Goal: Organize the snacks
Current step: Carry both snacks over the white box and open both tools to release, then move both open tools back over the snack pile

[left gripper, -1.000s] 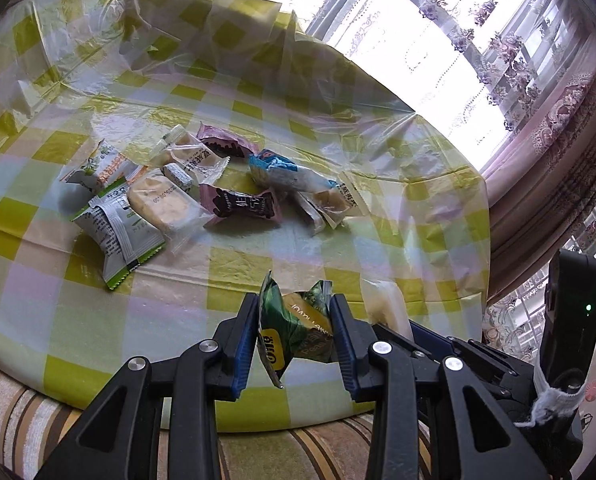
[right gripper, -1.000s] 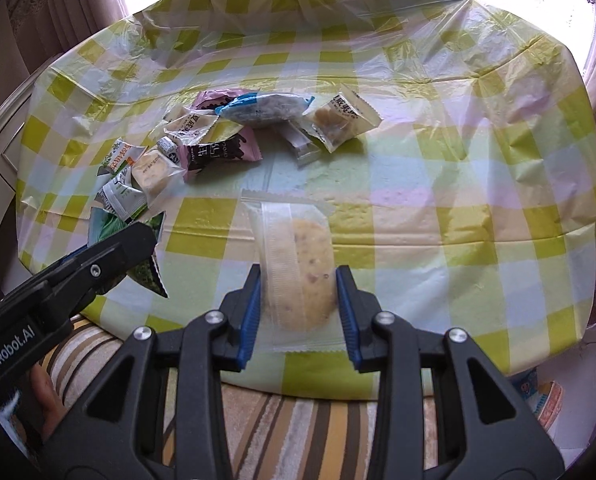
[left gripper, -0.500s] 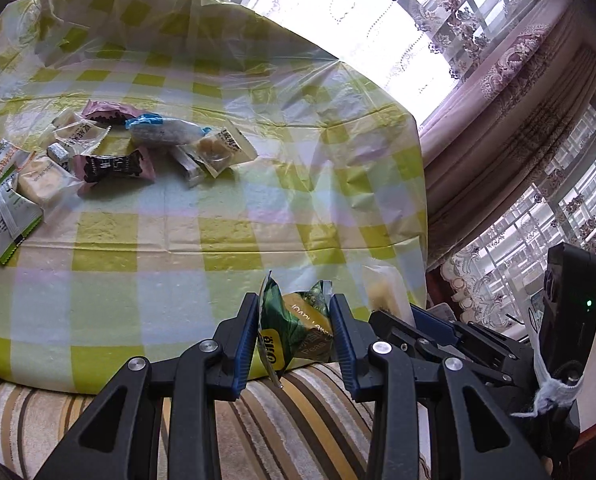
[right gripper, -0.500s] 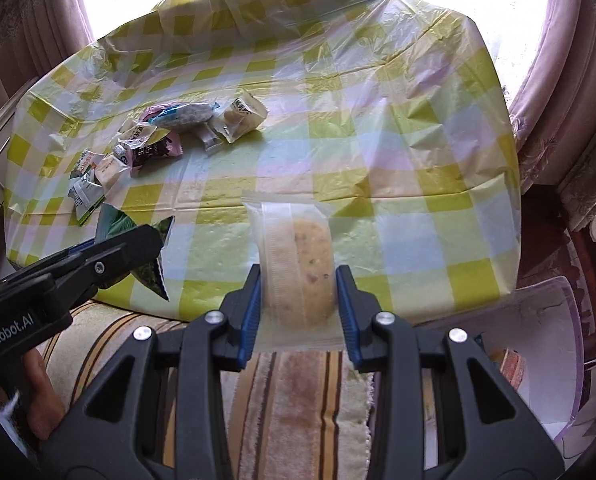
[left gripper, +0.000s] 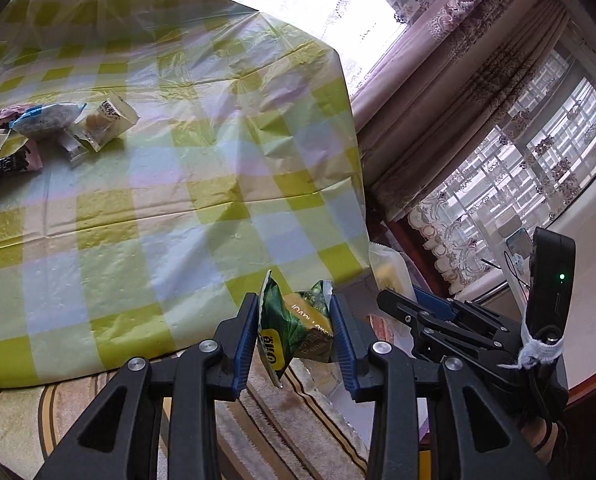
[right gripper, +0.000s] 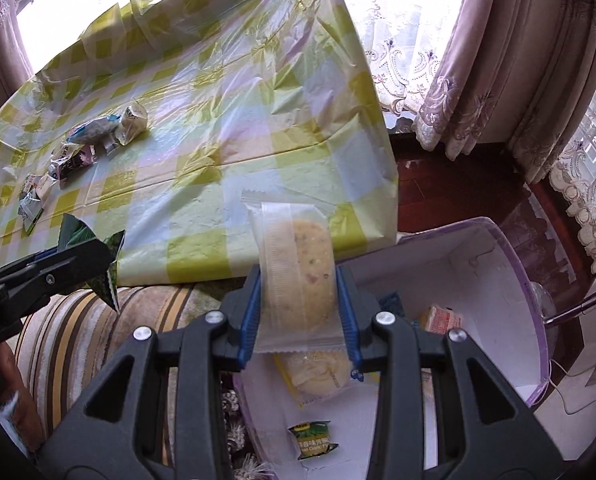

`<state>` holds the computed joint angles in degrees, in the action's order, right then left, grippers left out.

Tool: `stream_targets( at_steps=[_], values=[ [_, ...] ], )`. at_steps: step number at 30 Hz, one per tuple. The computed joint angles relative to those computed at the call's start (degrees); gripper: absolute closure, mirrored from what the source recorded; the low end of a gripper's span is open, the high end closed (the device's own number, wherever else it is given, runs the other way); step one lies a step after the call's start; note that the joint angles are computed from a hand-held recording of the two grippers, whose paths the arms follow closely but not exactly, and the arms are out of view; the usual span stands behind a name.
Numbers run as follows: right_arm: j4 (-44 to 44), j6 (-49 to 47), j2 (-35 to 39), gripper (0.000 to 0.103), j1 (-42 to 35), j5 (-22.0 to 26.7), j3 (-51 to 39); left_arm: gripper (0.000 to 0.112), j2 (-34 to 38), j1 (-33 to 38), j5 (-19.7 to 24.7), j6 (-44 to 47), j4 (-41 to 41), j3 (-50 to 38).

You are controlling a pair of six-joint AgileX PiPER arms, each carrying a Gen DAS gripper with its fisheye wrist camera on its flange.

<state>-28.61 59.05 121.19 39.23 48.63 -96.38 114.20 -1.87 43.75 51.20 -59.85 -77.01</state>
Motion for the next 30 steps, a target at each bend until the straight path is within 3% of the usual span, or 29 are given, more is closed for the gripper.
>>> stream_targets(
  at_steps=[10, 14, 17, 18, 20, 23, 27, 30],
  values=[
    [-2.1, 5.5, -6.0, 0.064, -3.3, -1.5, 9.7, 0.075, 2.3, -5.1, 3.2, -0.1, 0.5, -3.7],
    [-3.1, 7.1, -7.1, 0.062, -4.0, -0.7, 10.6, 0.067, 3.2, -6.3, 4.2, -0.9, 1.5, -5.1],
    [-4.4, 8.5, -7.4, 0.033, -4.1, 0.4, 10.4, 0.052, 2.8, -5.9, 4.1, -0.7, 1.0, -4.5],
    [-5.9, 9.6, -7.5, 0.025, -3.8, 0.6, 10.6, 0.045, 2.3, -5.8, 3.4, -0.6, 0.9, -4.1],
    [-7.4, 10.6, -7.9, 0.024, -3.4, 0.8, 10.7, 0.037, 1.2, -5.7, 1.7, -0.2, 0.6, -3.0],
    [-8.3, 11.4, -7.6, 0.018, -3.1, 1.3, 9.7, 0.034, -0.1, -6.2, -1.7, -0.1, 1.8, -1.9],
    [-9.5, 11.6, -6.6, 0.015, -2.3, 3.8, 7.3, 0.030, -2.9, -7.9, -9.2, -1.3, 5.6, 0.5],
    [-11.2, 13.1, -6.0, 0.011, -1.4, 5.4, 6.1, 0.029, -5.2, -10.1, -16.9, -8.1, 14.2, 2.4]
  ],
)
